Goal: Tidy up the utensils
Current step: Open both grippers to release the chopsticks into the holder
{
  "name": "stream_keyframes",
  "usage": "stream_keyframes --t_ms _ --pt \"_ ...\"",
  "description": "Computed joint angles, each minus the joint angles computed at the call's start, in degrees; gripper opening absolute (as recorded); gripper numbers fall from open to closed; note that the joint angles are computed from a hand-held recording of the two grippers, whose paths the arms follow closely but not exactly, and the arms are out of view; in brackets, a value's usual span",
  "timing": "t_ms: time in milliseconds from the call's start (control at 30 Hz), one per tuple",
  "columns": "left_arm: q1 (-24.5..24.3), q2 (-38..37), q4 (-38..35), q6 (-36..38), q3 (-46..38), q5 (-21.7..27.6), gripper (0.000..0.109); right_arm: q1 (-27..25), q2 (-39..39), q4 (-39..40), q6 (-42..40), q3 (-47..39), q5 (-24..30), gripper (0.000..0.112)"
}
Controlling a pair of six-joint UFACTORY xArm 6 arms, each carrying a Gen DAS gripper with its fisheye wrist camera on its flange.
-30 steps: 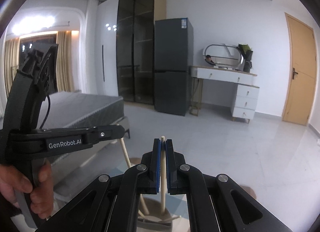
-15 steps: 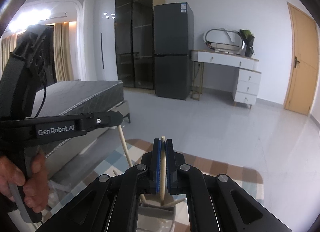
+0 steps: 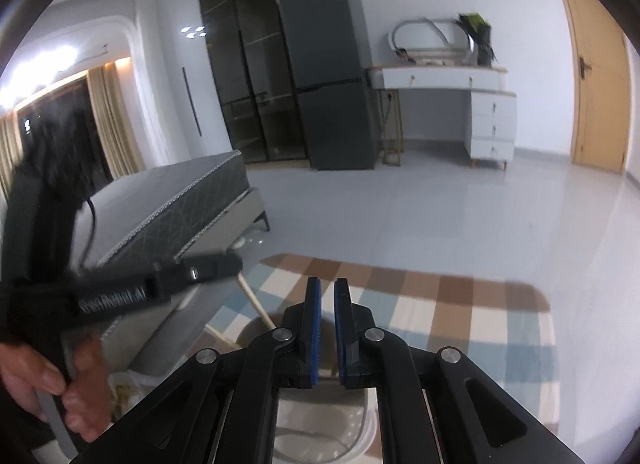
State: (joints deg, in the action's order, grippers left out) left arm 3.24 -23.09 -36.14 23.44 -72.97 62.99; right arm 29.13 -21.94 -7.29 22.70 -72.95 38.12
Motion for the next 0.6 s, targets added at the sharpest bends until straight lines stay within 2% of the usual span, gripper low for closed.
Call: stream_keyframes --t_ms 67,133,167,200,233,300,333,433,500,600 --pt "0.32 -0.51 0.97 -0.98 0.37 0.70 0.000 -0.28 -2.67 0.46 1.19 2.12 -0.54 0.025" --pt "1.19 -0.90 0.96 -1.65 -0.39 2.94 0.002 0.20 -4.85 -1.49 3.35 3.35 0.27 0.028" --pt "1.01 -1.60 2.01 -2.36 -0.40 3.11 0.005 0.41 -6.24 -2.43 4.52 4.20 0.58 0.035" --pt "0.92 -2.33 2.57 -2.58 -0.17 3.08 0.018 0.75 -7.23 -3.83 6.20 4.67 1.05 0.044" --pt "0.92 -3.50 3.09 -2.73 0.20 2.89 0.035 1.09 -8.11 -5.04 7.74 5.04 1.47 0.056" --pt "1.12 -6.21 4.08 -3.23 1.73 1.59 0.050 1.90 -10.66 -7.09 10.71 6.08 2.18 0.057" --pt "1.40 -7.52 4.29 -3.37 2.10 1.68 0.054 2.53 -11.72 -8.45 12.24 6.20 3.08 0.058" --pt "2.01 -11.07 5.88 -3.98 2.89 2.73 0.058 5.37 -14.25 -14.70 18.06 6.22 5.68 0.073" --pt "1.97 -14.19 7.33 -4.67 4.19 2.14 0.063 8.89 -16.24 -22.48 24.99 5.81 9.45 0.093" --pt "2.15 -18.56 8.51 -5.16 6.42 0.41 0.074 12.98 -18.99 -28.90 30.89 6.30 12.26 0.095"
